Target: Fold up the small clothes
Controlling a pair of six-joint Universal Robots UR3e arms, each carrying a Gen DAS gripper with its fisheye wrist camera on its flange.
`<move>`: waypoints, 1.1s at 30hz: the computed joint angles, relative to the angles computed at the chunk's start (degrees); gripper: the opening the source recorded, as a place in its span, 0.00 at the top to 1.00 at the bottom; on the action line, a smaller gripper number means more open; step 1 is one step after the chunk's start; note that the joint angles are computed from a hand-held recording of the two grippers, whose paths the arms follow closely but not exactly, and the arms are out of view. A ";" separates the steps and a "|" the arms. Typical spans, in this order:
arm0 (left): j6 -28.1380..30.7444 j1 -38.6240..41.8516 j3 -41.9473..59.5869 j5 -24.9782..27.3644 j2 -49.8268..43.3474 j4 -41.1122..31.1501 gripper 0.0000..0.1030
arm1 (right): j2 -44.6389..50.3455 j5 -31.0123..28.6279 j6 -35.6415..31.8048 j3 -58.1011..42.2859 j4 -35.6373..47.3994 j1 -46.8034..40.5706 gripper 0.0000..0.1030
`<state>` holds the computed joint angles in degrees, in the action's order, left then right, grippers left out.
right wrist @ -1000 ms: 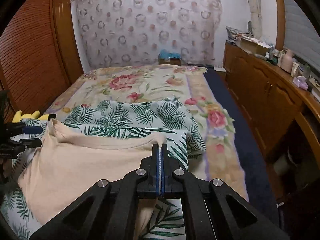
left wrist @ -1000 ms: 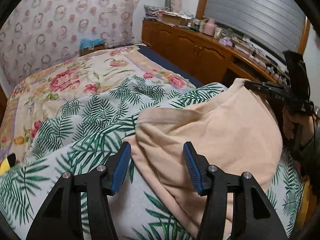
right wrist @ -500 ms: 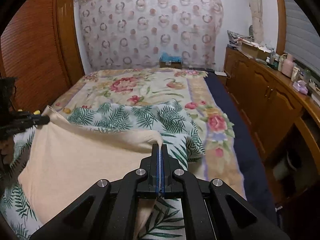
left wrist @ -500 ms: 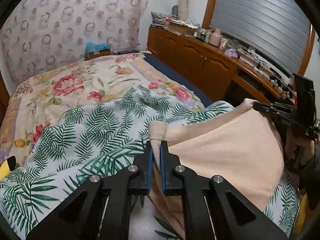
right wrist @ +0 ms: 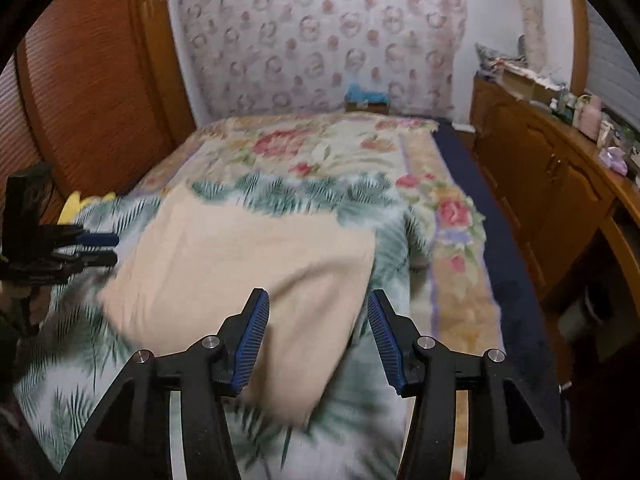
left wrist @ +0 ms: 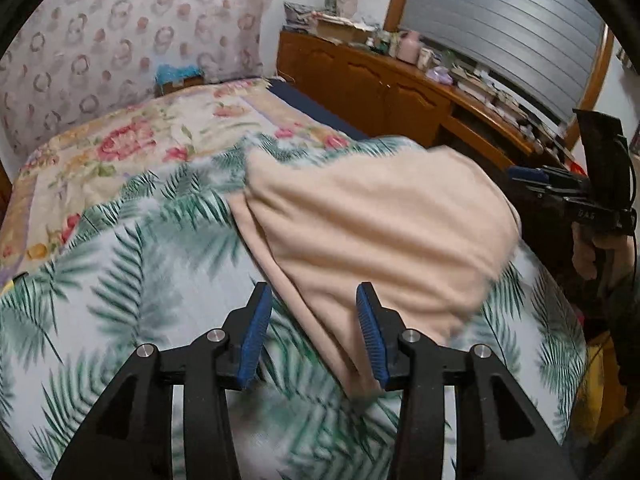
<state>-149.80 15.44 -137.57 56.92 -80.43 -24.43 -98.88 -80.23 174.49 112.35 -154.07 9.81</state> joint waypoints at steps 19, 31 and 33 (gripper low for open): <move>2.04 0.29 -7.94 -0.34 7.88 -0.75 0.93 | -4.04 0.80 -12.26 5.41 5.71 -3.36 0.94; 3.16 2.12 -10.94 0.11 13.92 -4.58 0.80 | -6.47 1.63 -7.69 6.29 4.39 -4.56 0.92; 2.54 2.62 -11.12 0.26 14.10 -2.56 0.63 | -7.26 0.06 -7.28 6.89 3.01 -3.99 0.80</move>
